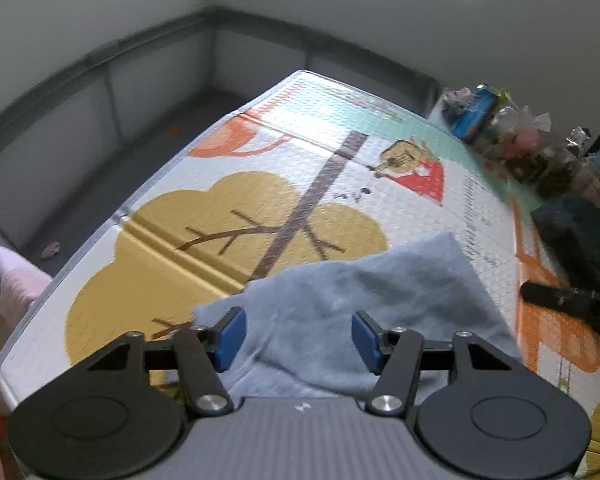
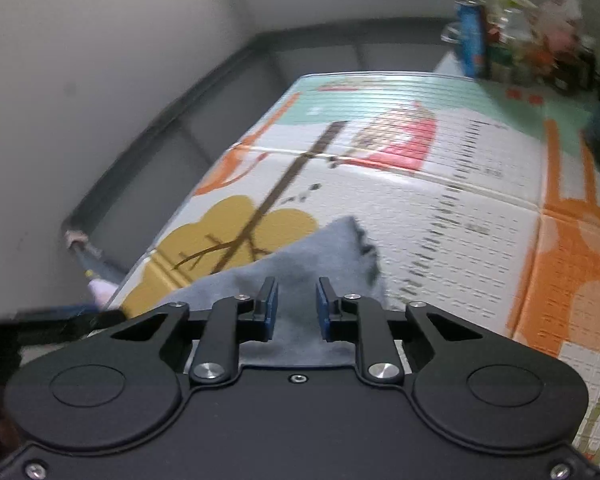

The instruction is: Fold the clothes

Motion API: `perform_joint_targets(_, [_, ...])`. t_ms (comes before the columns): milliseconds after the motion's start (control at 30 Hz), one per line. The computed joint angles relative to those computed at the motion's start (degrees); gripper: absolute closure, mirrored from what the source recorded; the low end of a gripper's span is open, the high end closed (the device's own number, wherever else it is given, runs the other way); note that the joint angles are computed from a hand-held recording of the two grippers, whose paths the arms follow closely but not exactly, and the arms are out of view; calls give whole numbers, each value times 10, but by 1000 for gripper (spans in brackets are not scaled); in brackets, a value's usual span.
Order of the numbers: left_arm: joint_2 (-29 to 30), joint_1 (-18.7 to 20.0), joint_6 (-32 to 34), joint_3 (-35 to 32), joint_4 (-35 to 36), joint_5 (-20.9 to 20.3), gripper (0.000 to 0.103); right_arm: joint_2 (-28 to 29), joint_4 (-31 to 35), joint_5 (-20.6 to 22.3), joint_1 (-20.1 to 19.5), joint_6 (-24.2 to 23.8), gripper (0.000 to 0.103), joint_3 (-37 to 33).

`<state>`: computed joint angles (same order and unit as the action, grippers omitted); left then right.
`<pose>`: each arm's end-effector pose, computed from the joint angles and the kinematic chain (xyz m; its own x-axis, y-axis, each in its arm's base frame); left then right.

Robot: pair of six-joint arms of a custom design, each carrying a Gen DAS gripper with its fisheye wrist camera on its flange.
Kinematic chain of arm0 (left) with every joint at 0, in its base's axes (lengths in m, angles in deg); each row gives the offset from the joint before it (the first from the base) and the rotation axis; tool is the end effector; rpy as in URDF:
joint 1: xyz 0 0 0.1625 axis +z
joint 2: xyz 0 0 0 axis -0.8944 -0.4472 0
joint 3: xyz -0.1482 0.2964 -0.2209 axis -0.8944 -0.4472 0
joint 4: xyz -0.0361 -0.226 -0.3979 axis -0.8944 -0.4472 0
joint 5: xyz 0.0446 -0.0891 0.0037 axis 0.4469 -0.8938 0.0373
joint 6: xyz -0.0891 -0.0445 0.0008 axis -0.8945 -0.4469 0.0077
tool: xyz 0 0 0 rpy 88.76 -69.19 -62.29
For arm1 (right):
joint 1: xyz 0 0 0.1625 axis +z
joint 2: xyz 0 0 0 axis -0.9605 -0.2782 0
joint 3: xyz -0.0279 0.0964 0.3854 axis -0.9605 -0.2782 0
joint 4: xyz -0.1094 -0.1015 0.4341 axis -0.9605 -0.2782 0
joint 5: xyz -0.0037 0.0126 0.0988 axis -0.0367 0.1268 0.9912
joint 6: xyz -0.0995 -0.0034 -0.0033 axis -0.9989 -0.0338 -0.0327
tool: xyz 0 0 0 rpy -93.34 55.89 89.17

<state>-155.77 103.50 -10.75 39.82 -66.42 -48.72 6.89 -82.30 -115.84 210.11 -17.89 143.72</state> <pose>-0.1230 -0.3627 0.4319 -0.8314 0.1233 -0.5418 0.3655 0.8558 -0.3662 0.4325 -0.3182 0.1382 -0.9096 -0.0390 0.4137 -0.2750 0.8029 -0.5289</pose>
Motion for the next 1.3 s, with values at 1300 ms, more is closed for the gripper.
perform_joint_targets(1300, [-61,15,-30,37,121,-4,64,-60,207,-8,-45,180,95,68])
